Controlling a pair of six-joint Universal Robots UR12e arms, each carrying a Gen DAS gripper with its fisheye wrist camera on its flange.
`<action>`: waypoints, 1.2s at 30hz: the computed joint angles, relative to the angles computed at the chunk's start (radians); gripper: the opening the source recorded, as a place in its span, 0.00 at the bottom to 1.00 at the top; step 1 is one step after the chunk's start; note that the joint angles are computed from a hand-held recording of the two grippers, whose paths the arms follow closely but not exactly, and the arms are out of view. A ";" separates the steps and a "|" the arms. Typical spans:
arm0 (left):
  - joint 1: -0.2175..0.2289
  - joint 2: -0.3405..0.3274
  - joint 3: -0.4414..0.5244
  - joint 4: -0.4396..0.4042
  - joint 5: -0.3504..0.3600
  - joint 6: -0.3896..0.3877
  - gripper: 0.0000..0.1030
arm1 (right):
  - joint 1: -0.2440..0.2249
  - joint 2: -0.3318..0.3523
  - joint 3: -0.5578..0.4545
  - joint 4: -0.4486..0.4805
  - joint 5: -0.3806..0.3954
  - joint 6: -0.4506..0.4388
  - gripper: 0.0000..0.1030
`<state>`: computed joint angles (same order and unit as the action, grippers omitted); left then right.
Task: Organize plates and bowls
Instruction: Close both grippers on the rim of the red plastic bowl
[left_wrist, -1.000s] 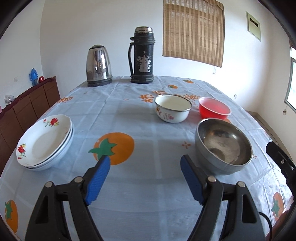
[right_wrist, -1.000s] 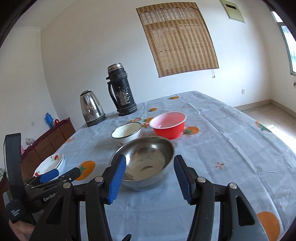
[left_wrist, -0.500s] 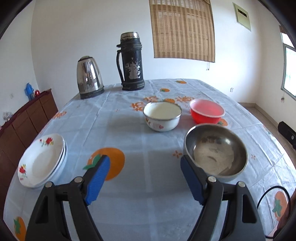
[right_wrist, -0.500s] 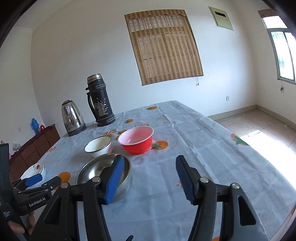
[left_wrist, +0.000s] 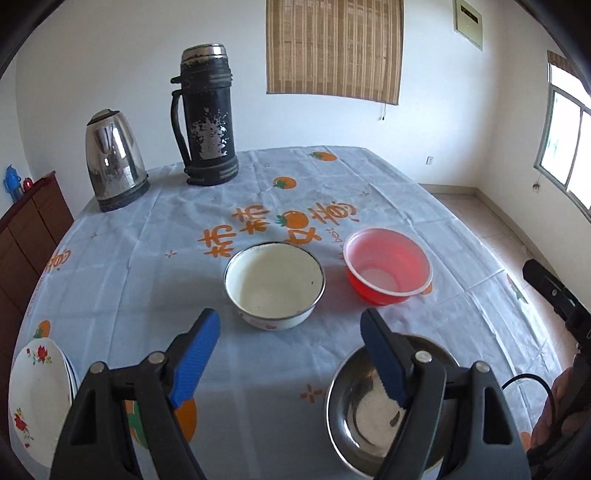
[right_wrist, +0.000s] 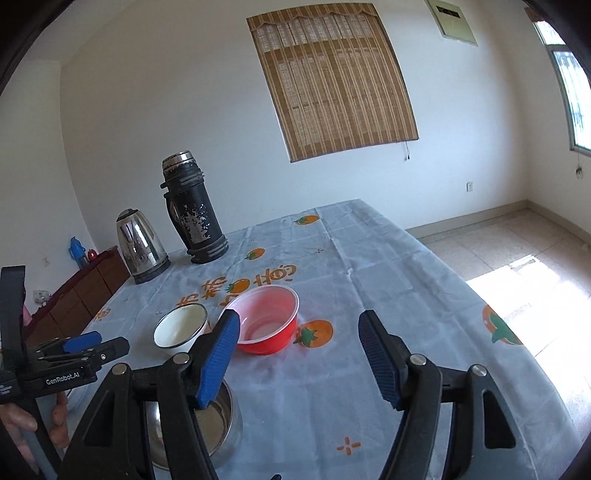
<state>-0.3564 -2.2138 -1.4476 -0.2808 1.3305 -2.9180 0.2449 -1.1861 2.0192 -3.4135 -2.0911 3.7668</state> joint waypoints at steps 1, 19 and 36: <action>-0.005 -0.008 0.019 -0.019 0.007 0.015 0.77 | -0.007 0.004 -0.005 0.005 0.014 0.005 0.67; -0.073 -0.209 0.398 -0.378 0.058 0.072 0.49 | -0.145 0.099 -0.112 0.161 0.333 0.074 0.47; -0.097 -0.282 0.503 -0.507 0.045 0.102 0.11 | -0.175 0.131 -0.128 0.156 0.473 0.087 0.20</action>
<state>-0.4538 -2.4956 -0.9449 -0.7876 1.3757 -2.8160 0.0700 -1.0549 1.8912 -3.2576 -1.6181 3.8538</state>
